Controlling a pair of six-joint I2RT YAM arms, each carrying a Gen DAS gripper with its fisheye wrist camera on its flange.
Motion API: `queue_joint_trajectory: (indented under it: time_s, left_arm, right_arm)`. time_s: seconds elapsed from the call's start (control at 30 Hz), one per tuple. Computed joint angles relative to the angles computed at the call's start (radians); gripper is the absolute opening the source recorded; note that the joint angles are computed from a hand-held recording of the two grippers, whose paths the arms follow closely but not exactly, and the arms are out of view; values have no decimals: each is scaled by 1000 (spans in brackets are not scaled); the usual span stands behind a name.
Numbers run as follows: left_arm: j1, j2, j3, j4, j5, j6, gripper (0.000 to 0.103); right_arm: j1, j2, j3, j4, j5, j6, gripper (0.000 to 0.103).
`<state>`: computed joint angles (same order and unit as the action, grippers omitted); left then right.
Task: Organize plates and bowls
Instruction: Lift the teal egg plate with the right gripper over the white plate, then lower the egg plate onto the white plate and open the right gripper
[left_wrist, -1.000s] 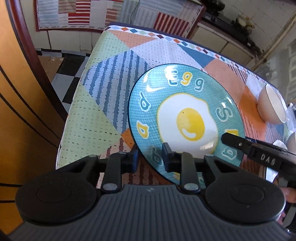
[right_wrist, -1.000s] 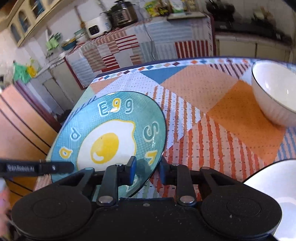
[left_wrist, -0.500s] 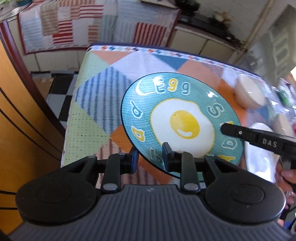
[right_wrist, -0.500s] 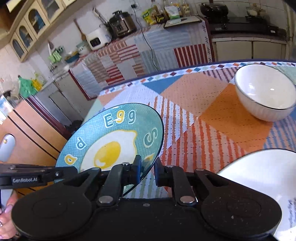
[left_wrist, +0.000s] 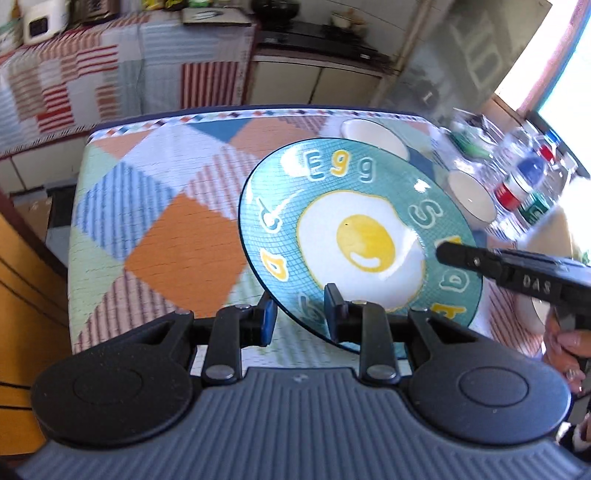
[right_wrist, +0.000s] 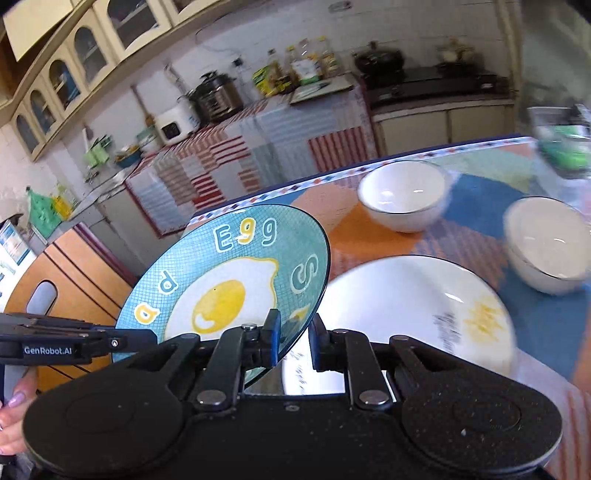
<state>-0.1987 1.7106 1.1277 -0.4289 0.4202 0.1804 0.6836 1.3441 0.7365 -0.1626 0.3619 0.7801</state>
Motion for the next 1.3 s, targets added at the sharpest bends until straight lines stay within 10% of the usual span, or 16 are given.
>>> queue_joint_trajectory:
  time_s: [0.63, 1.3]
  left_arm:
    - [-279, 77, 14, 24, -173, -107, 25]
    - [-342, 263, 220, -124, -229, -193, 30]
  right_arm:
    - [29, -311, -312, -98, 97, 226, 22]
    - [28, -147, -217, -210, 163, 155, 23]
